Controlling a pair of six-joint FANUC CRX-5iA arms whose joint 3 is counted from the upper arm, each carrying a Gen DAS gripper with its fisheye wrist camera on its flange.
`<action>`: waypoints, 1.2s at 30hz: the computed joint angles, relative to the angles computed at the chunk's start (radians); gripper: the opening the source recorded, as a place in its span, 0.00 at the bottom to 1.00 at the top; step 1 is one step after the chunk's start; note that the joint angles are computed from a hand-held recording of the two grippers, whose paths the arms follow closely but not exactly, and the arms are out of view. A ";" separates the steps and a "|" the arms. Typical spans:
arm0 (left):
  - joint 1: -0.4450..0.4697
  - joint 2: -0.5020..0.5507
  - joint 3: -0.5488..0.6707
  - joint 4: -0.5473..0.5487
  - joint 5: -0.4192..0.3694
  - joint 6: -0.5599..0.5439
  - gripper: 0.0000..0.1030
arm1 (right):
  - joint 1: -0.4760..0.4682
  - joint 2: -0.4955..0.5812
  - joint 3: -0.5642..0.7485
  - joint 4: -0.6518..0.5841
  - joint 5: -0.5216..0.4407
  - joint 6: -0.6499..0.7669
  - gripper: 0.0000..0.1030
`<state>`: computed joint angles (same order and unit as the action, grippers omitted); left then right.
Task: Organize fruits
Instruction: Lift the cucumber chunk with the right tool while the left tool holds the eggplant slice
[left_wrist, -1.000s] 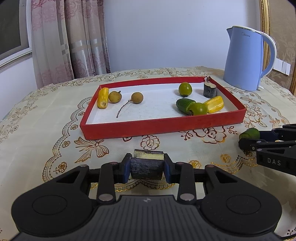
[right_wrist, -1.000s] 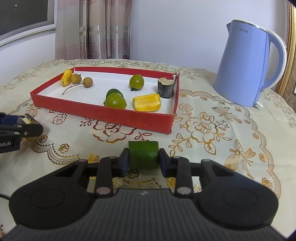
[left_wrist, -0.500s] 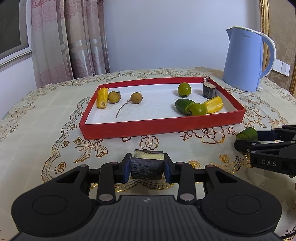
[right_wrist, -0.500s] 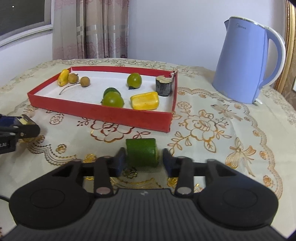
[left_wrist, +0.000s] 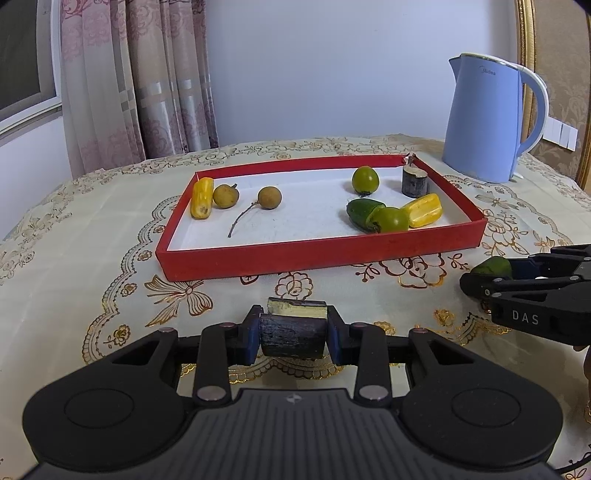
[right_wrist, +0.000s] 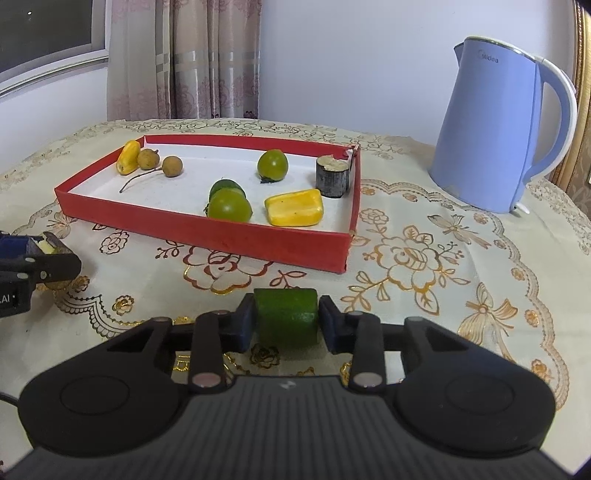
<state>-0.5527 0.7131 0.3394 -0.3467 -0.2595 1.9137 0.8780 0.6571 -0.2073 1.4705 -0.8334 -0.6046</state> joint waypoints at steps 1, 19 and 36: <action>0.000 0.000 0.001 -0.002 -0.002 0.002 0.33 | 0.000 -0.001 -0.001 0.000 0.000 0.000 0.33; -0.004 0.005 0.011 -0.013 -0.007 0.003 0.33 | -0.011 -0.006 -0.014 0.028 0.020 -0.033 0.34; -0.012 0.009 0.026 -0.057 -0.017 0.034 0.33 | -0.007 -0.022 -0.032 0.059 0.017 -0.049 0.33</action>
<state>-0.5643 0.7223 0.3659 -0.4035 -0.2768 1.9476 0.8710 0.6349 -0.2390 1.5294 -0.8160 -0.6537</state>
